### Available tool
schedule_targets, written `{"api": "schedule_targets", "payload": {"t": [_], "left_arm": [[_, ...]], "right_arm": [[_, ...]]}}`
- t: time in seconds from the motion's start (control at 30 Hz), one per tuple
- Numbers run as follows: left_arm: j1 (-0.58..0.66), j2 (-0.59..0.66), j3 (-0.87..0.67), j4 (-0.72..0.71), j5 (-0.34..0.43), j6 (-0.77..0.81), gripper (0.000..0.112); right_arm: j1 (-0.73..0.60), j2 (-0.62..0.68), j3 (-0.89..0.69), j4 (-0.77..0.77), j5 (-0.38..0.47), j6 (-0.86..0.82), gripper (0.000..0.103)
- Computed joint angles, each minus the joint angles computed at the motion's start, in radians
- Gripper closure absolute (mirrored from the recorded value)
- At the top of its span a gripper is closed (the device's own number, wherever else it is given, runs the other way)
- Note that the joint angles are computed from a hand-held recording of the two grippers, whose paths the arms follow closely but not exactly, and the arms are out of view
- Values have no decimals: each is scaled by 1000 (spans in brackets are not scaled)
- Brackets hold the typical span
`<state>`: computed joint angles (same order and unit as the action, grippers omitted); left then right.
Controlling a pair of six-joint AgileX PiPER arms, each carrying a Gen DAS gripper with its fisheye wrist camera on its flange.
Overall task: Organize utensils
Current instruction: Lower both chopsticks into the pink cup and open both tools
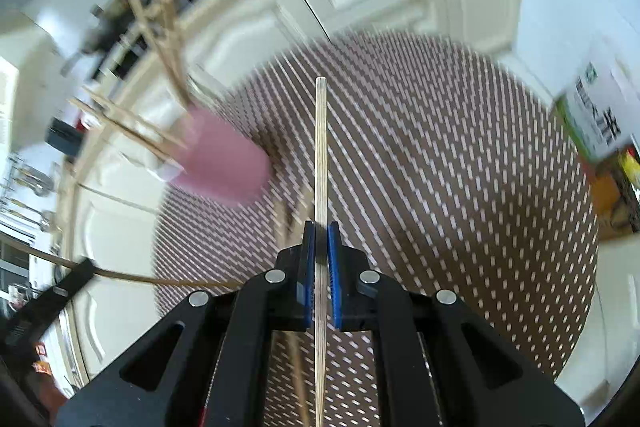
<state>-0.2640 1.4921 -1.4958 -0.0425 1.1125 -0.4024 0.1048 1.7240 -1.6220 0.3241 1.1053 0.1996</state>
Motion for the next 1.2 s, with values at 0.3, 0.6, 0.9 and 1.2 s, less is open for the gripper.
{"api": "schedule_targets", "payload": {"t": [0.3,0.6,0.9,1.2], "left_arm": [[1,-21,-68,31,8,-8,106],[-10,-23,-170,94,-14,-31,106],[-3,62,-346,112,-5,-11,106],[40,156,-373,68,17,39,106]], "right_arm": [[27,-50,-118,42,-77,-29,98],[-2,-76,-157,121,-310,-118,98],[64,0,-201,-148,-529,142,98],[119,83,-157,-366,-703,348,98]]}}
